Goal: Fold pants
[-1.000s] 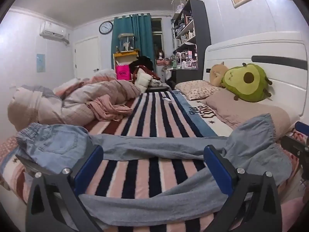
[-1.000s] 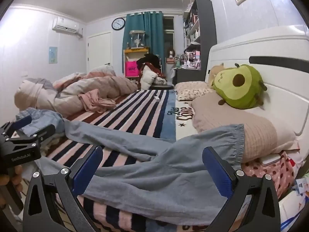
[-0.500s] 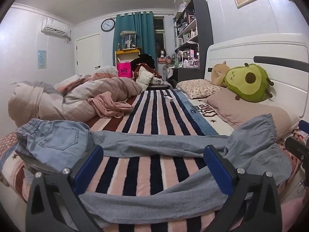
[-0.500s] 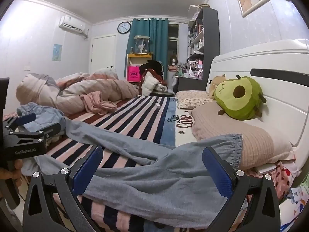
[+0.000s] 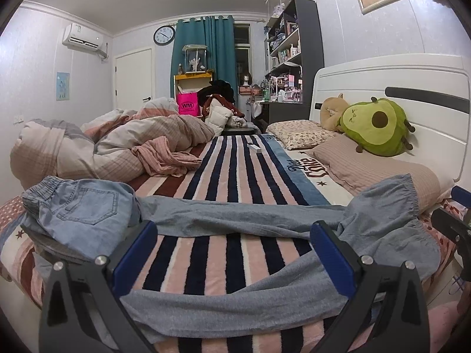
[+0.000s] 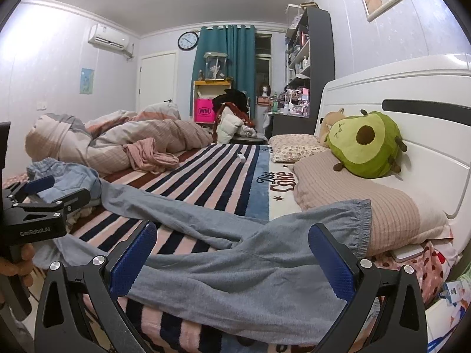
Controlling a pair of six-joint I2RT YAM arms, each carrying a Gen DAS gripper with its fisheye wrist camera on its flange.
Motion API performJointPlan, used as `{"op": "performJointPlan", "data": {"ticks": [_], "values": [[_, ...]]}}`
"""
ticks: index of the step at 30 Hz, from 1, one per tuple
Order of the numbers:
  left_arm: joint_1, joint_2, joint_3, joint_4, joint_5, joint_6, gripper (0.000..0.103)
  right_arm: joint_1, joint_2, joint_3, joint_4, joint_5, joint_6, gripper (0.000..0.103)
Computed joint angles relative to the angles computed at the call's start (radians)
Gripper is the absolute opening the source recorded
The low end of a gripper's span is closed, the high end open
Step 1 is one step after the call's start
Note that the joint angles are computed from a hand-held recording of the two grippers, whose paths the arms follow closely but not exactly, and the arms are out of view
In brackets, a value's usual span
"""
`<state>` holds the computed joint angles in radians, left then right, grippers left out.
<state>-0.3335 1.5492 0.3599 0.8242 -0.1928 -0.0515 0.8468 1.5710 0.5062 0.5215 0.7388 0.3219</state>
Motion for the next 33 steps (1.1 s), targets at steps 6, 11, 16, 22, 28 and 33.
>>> {"op": "performJointPlan", "data": {"ticks": [6,11,16,22,28,33], "values": [[-0.014,-0.006,-0.005,-0.008,-0.01,-0.004,0.102,0.002,0.002,0.002,0.001,0.001,0.009,0.103],[-0.015,-0.007,-0.007,-0.013,-0.006,-0.007,0.102,0.006,0.003,0.006,-0.002,0.001,0.017,0.103],[-0.016,-0.008,-0.006,-0.016,-0.008,-0.009,0.102,0.007,0.004,0.007,-0.004,0.003,0.019,0.103],[-0.012,-0.005,-0.006,-0.016,0.0,-0.008,0.102,0.003,0.002,0.002,0.001,-0.003,0.019,0.103],[-0.011,-0.001,-0.005,-0.015,0.002,-0.01,0.102,0.002,0.001,0.0,0.003,-0.004,0.021,0.103],[-0.015,0.007,-0.004,-0.01,0.002,-0.01,0.102,-0.001,-0.001,-0.003,0.005,-0.007,0.022,0.103]]}}
